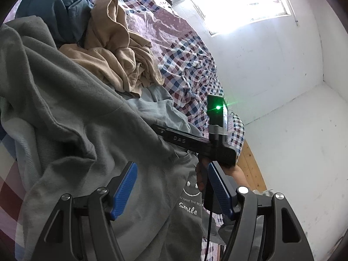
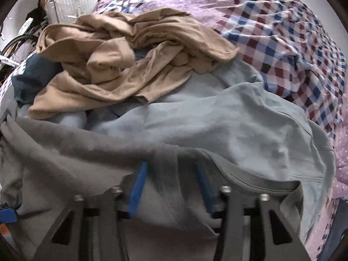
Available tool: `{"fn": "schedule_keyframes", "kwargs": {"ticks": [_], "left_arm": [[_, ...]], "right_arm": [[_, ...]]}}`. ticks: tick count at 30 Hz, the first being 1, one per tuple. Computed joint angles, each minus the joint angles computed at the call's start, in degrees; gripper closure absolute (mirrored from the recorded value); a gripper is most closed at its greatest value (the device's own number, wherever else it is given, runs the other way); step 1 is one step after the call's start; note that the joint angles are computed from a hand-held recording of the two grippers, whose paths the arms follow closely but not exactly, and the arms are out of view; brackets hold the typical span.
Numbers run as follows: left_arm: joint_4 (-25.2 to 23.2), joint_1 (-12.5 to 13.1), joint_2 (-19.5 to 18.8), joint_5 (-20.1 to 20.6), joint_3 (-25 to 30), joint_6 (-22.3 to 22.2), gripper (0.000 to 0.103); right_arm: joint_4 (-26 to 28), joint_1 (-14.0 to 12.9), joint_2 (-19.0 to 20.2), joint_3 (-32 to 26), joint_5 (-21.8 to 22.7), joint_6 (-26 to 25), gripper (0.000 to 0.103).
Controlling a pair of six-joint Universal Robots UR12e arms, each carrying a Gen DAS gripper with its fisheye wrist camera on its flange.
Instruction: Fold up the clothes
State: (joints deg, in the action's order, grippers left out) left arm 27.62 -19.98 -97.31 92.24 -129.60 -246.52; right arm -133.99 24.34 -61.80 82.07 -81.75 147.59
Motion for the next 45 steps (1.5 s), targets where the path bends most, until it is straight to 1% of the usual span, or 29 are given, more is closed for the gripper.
{"fn": "schedule_keyframes", "kwargs": {"ticks": [1,3,6,9,12,14,15,16,17,19,22,24,25,26,27,28,29,30,33,36,39,43,44,45], "left_arm": [[0.0,0.0,0.0,0.1,0.0,-0.1,0.031],[0.0,0.0,0.0,0.2,0.0,-0.4,0.031],[-0.2,0.0,-0.1,0.2,0.0,-0.6,0.031],[-0.7,-0.1,0.0,0.2,0.2,-0.2,0.031],[-0.8,-0.1,-0.1,0.1,0.2,-0.4,0.031],[-1.0,-0.1,-0.1,0.2,0.2,-0.5,0.031],[-1.1,-0.2,-0.1,0.2,0.2,-0.6,0.031],[-1.3,-0.2,-0.1,0.2,0.2,-0.7,0.031],[-1.4,-0.2,-0.1,0.3,0.2,-0.7,0.031],[-1.6,-0.3,-0.1,0.3,0.3,-0.8,0.031],[-2.0,-0.3,-0.1,0.4,0.3,-1.0,0.031],[-2.3,-0.4,-0.1,0.5,0.4,-1.1,0.031],[-2.3,-0.4,-0.1,0.8,0.4,-1.2,0.031],[-2.3,-0.4,-0.1,1.1,0.3,-1.5,0.031],[-2.3,-0.4,-0.2,1.2,0.3,-1.7,0.031],[-2.2,-0.4,-0.2,1.3,0.3,-1.9,0.031],[-2.2,-0.4,-0.3,1.4,0.3,-2.0,0.031],[-2.1,-0.4,-0.3,1.5,0.3,-2.2,0.031],[-2.2,-0.4,-0.5,1.5,0.4,-2.2,0.031],[-1.9,-0.4,-0.6,1.4,0.4,-2.4,0.031],[-1.5,-0.3,-0.6,1.2,0.3,-2.7,0.031],[-1.0,-0.1,-0.6,1.0,0.1,-3.2,0.031],[-0.7,0.0,-0.6,1.0,0.0,-3.5,0.031],[-0.5,0.1,-0.6,1.0,-0.1,-3.7,0.031]], "right_arm": [[0.6,0.0,0.0,0.0,0.0,-0.7,0.097],[-1.4,0.2,-0.7,1.5,-0.2,-2.6,0.1],[-4.6,0.1,-2.4,4.2,0.7,-4.6,0.1],[-8.9,-1.4,-6.1,9.0,4.3,-7.2,0.1],[-9.4,-3.1,-9.4,13.1,7.1,-8.6,0.1],[-8.9,-4.5,-11.6,16.2,9.0,-9.3,0.1],[-7.8,-5.1,-12.7,17.7,9.5,-10.1,0.1],[-6.8,-5.6,-13.7,19.2,9.9,-10.9,0.1],[-6.3,-5.7,-14.4,20.4,9.4,-11.6,0.098],[-4.4,-5.8,-15.3,21.9,7.7,-12.2,0.098],[-1.2,-6.3,-16.6,22.9,6.5,-11.7,0.097],[-0.6,-7.0,-17.8,23.2,8.5,-12.1,0.096],[-0.8,-7.3,-18.2,23.1,9.8,-12.1,0.095],[-1.1,-7.5,-18.6,22.8,11.1,-12.0,0.09],[-2.0,-7.7,-18.7,22.3,12.1,-11.6,0.082],[-2.7,-7.7,-18.7,21.8,13.0,-11.2,0.076],[-2.8,-7.5,-18.3,20.9,13.1,-11.5,0.059],[-2.8,-7.2,-17.9,20.1,13.2,-11.8,0.053],[-2.8,-6.5,-16.6,17.3,13.4,-12.7,0.052],[1.1,-5.3,-14.4,13.7,11.1,-15.6,0.052],[6.5,-4.1,-12.1,10.1,8.7,-18.5,0.054],[12.1,-2.6,-9.8,7.1,3.3,-22.4,0.054],[13.4,-2.2,-9.4,6.6,2.1,-23.4,0.057],[14.4,-2.2,-9.3,6.3,1.7,-24.0,0.065]]}}
